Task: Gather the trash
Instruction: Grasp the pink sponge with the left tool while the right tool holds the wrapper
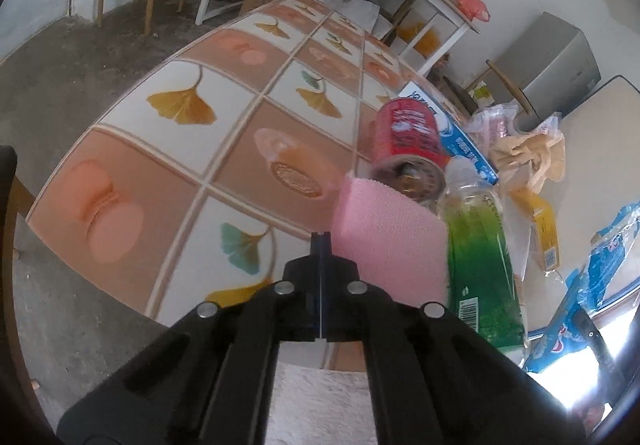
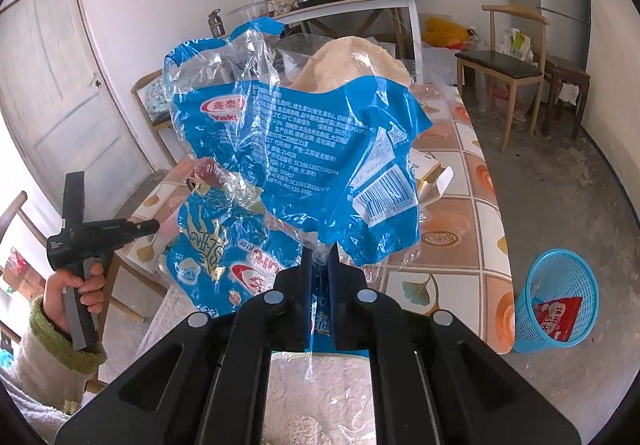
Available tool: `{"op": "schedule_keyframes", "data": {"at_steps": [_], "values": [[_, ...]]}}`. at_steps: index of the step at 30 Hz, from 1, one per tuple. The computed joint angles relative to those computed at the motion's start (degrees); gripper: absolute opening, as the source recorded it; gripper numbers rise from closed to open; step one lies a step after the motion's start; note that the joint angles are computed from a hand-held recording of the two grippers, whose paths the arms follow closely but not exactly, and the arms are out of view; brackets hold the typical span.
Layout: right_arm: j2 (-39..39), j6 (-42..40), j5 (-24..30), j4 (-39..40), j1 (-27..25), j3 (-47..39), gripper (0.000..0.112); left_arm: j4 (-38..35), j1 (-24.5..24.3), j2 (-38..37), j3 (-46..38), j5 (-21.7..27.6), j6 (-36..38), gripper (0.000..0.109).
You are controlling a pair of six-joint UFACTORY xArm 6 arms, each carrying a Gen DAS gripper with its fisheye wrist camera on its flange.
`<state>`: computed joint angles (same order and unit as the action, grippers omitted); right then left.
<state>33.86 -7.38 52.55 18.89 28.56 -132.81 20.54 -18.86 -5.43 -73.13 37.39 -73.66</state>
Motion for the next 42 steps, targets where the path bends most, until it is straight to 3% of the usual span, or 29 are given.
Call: {"op": "schedule_keyframes", "data": {"at_steps": [8,12,13,15,17,20,25,29,34,42], "values": [[0.8,0.3,0.8,-0.7,0.1,-1.5,0.007,4.9,1.1,-6.2,7.1,0.3,-8.6,0.000],[1.4,0.4,1.3,-0.5,0.0,-2.2,0.007,6.4,2.0,-8.9,10.6,-5.0,-11.6,0.000],[1.6,0.5,1.5,-0.6,0.1,-2.6,0.007,5.2,2.2,-9.0,10.9,-6.5,-10.8,0.004],[1.7,0.4,1.7,-0.5,0.1,-2.9,0.007,5.0,1.7,-8.4,10.2,-8.0,-9.2,0.031],[1.8,0.3,1.8,-0.3,0.1,-3.1,0.007,8.3,0.2,-6.7,7.0,-5.5,-7.2,0.042],[2.0,0.4,2.1,-0.1,-0.1,-3.6,0.007,3.7,-1.4,-3.1,2.2,-2.3,2.4,0.050],[1.7,0.5,1.7,0.0,-0.3,-2.6,0.007,-5.7,0.0,-0.8,1.8,-4.9,7.8,0.046],[1.4,1.1,1.4,-0.2,-0.5,-2.2,0.007,-15.6,2.1,-1.4,5.3,-11.1,11.1,0.028],[1.2,1.3,1.2,-0.1,-0.5,-1.5,0.007,-23.6,3.3,-0.3,5.3,-12.9,16.0,0.017],[0.8,1.4,0.4,-0.2,-0.3,-0.5,0.007,-26.4,3.7,0.5,4.2,-11.6,16.9,0.001]]}}
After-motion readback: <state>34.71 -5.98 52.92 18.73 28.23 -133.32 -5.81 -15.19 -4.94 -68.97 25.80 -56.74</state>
